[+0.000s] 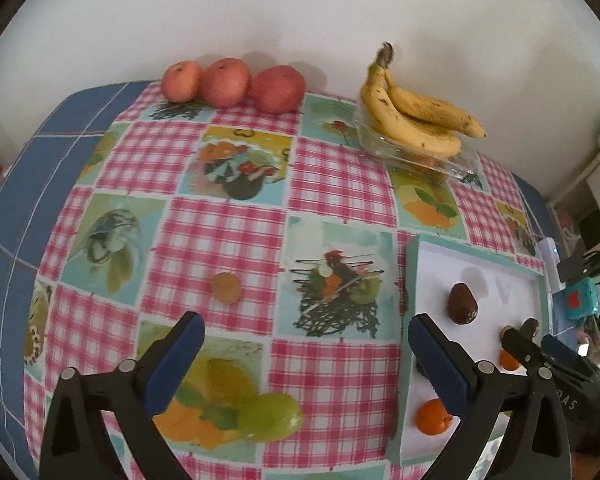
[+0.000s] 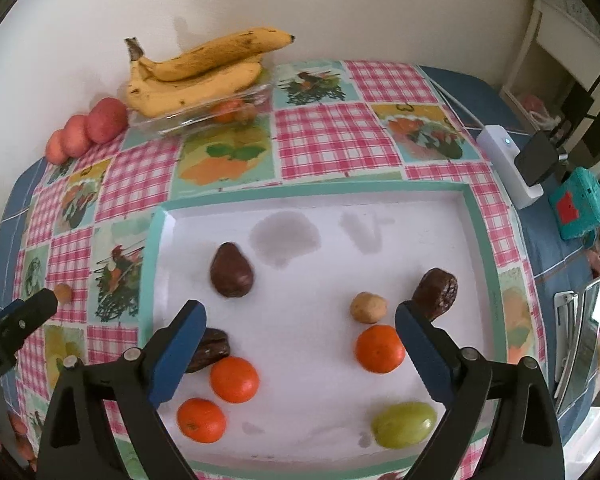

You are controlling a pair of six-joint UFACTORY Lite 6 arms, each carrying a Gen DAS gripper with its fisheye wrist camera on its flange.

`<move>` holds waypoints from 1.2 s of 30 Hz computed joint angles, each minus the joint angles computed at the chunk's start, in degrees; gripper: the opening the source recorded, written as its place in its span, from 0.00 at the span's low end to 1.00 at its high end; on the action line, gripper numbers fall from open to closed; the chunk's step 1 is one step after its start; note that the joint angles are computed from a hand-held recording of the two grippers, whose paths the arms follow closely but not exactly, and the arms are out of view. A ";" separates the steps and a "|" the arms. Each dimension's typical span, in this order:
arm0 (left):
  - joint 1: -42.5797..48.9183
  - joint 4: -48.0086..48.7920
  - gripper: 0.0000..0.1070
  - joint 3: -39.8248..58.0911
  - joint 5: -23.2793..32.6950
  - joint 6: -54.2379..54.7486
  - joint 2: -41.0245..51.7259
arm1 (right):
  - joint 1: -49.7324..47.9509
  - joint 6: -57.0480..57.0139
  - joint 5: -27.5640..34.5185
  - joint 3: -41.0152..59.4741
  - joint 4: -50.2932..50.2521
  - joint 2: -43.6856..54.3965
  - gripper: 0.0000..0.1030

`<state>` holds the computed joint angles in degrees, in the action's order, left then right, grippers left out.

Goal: Organize fruits
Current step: 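Move both open tools back toward the remaining fruit, then grasp the green mango with the left tool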

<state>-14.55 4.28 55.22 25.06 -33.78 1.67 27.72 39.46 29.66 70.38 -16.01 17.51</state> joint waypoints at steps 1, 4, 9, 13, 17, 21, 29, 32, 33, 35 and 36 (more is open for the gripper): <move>0.57 -0.50 0.96 -0.95 0.02 0.59 -1.03 | 0.63 0.80 0.02 -0.35 -0.16 -0.43 0.93; 2.55 -2.00 0.96 -3.85 0.37 2.59 -4.00 | 2.47 1.88 0.17 -0.93 0.09 -1.21 0.93; 4.99 -2.32 0.96 -7.98 1.22 4.33 -8.42 | 6.50 3.17 1.15 -1.78 -0.01 -2.38 0.93; 5.94 -2.36 0.96 -11.19 1.29 3.90 -11.70 | 9.76 5.80 2.38 -2.30 -1.67 -3.33 0.93; 6.00 -4.51 0.96 -13.81 0.69 4.31 -12.86 | 11.69 7.05 2.30 -3.39 -0.94 -4.37 0.93; 5.37 -5.99 0.96 -16.39 -0.35 3.41 -12.41 | 13.67 7.98 3.00 -4.10 -0.56 -3.93 0.93; 5.76 -12.93 0.95 -19.05 -2.26 8.22 -9.17 | 16.13 10.84 3.69 -7.14 -1.28 -3.71 0.93; 5.63 -15.74 0.91 -18.72 -2.55 11.24 -7.65 | 15.84 9.74 3.10 -7.77 -0.45 -3.81 0.93; 5.47 -17.90 0.88 -18.54 -2.85 13.25 -7.09 | 15.62 9.76 3.00 -7.95 -0.51 -3.92 0.93; 5.32 -21.22 0.79 -18.12 -3.03 16.39 -6.31 | 15.13 9.90 2.75 -8.34 -0.64 -4.16 0.93; 4.66 -21.85 0.77 -17.81 -3.06 16.85 -5.70 | 14.77 9.92 2.63 -8.59 -0.59 -4.28 0.93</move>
<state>-9.89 -17.57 37.41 22.00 -16.93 -4.03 42.48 49.38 32.29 61.79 -16.60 13.23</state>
